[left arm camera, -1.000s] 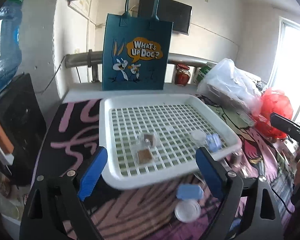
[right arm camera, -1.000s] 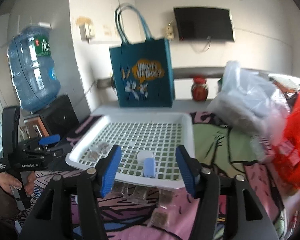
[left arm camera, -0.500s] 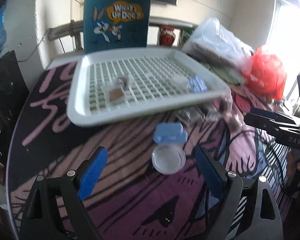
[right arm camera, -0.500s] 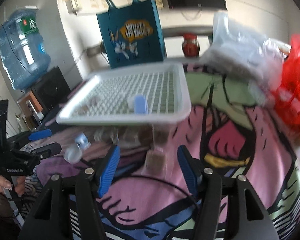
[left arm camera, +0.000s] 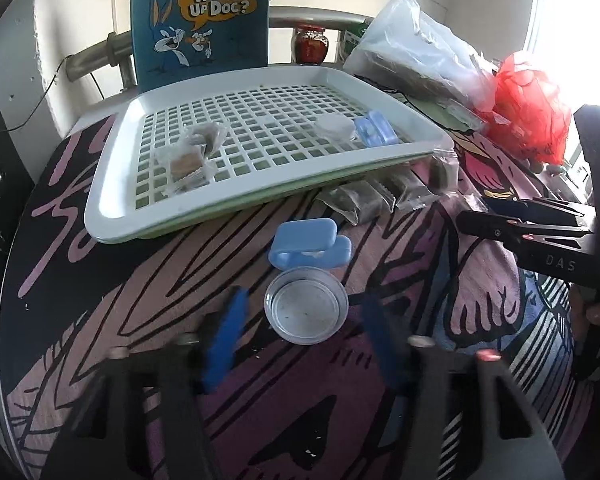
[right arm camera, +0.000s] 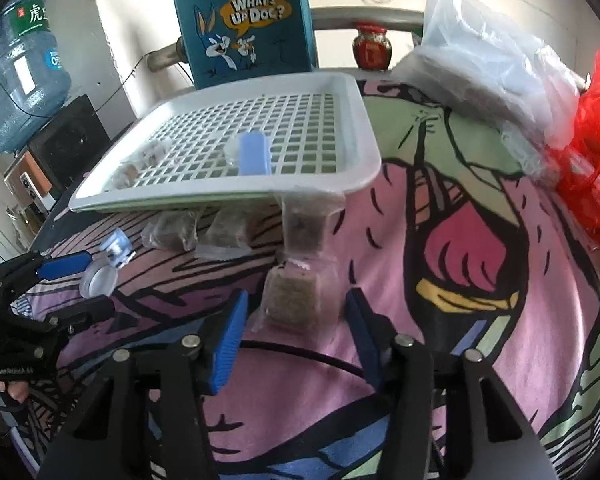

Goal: Organize objects

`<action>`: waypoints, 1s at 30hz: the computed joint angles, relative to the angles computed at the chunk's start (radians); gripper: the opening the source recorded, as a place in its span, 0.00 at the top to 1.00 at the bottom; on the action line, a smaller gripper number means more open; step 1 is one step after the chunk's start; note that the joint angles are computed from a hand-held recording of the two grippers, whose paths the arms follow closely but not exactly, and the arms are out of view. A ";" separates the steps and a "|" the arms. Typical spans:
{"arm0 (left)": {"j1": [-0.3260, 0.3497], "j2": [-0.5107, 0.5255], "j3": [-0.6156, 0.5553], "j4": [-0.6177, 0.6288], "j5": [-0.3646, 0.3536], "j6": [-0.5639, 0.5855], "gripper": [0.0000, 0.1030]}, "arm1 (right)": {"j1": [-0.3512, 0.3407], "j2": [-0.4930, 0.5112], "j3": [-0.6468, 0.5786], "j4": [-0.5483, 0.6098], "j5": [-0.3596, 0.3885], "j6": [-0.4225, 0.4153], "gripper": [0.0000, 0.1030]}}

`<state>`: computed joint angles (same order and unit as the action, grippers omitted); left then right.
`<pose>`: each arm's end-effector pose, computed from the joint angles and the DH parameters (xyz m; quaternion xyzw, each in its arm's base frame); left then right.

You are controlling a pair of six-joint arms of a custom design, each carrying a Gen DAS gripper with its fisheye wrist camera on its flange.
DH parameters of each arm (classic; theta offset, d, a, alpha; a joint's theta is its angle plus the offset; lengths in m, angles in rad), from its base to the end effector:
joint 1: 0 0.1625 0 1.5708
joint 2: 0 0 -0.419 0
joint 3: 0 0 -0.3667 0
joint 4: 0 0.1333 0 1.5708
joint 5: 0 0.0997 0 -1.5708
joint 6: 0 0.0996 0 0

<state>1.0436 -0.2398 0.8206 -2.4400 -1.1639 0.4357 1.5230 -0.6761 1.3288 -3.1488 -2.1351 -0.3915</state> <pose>-0.2709 -0.8087 0.0015 0.4231 0.8725 -0.1497 0.1933 0.0443 -0.7483 0.2310 0.0245 -0.8681 0.3641 0.3366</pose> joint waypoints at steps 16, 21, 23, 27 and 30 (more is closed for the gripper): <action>0.007 -0.043 0.075 -0.230 -0.055 0.041 0.62 | 0.033 0.004 0.045 -0.160 0.149 -0.173 0.75; 0.009 -0.029 0.074 -0.269 -0.024 0.068 0.62 | 0.039 0.033 0.012 -0.187 0.183 -0.225 0.75; 0.009 -0.033 0.080 -0.280 -0.030 0.075 0.61 | 0.040 0.046 0.004 -0.207 0.186 -0.244 0.75; 0.008 -0.039 0.095 -0.297 -0.030 0.085 0.61 | 0.036 0.050 0.002 -0.217 0.195 -0.251 0.75; 0.007 -0.041 0.101 -0.303 -0.032 0.082 0.61 | 0.030 0.042 0.014 -0.229 0.218 -0.246 0.75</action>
<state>1.0507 -0.2808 0.9217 -2.7428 -1.1954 0.5175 1.5526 -0.6343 1.3425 -3.3774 -1.9169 -0.6373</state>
